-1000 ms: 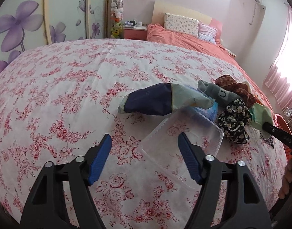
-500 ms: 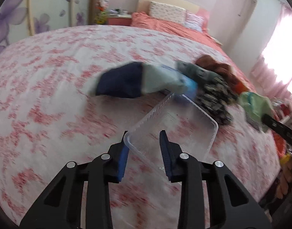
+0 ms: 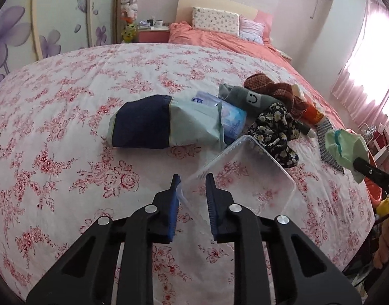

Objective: Collect trash
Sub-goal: 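Carry green cloth and plastic box to the basket and release both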

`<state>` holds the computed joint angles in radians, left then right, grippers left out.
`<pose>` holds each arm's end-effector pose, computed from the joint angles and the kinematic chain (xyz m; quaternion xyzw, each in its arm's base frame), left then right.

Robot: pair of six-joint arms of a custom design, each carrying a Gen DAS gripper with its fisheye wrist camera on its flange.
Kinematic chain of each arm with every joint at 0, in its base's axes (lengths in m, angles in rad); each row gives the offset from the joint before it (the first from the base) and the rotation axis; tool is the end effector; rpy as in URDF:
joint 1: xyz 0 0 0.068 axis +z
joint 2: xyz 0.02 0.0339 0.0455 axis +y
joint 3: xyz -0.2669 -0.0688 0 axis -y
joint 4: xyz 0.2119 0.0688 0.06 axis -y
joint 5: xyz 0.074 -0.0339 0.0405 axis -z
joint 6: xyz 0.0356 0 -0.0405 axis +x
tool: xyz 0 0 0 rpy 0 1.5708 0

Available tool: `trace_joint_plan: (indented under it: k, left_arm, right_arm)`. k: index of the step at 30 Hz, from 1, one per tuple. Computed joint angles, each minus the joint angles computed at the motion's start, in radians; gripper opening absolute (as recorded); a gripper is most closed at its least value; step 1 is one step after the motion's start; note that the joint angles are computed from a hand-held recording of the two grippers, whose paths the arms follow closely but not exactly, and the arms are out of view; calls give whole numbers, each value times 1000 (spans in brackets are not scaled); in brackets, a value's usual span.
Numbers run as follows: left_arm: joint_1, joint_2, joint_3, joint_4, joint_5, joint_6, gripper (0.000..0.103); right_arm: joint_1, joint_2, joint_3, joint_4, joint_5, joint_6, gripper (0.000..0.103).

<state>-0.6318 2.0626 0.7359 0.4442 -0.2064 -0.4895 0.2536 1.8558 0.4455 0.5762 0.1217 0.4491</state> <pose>0.2663 -0.1858 0.0736 0.0319 0.9365 -0.0963 0.3358 0.2543 0.0614 0.0891 0.1127 0.9246 0.0704 0.3570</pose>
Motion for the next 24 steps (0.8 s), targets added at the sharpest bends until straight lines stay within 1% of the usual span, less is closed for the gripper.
trace_joint_plan:
  k: [9,14,18,24]
  left_arm:
    - [-41,-62,-18,-14,-47,-50,18]
    - [-76,-100,-12,-40,-62,-79,18]
    - [-109,-118,16,-67,-67,-98,18]
    - [-180,-111,101,-107,-84,-120,18]
  right_arm:
    - [-31,-81,-82,25,-2,-7,7]
    - [-56,-143,-142,46,0,-18,7]
    - [-80,-210,-194,55,11,-33,7]
    - [-127,-339,-278,62,57,-71,7]
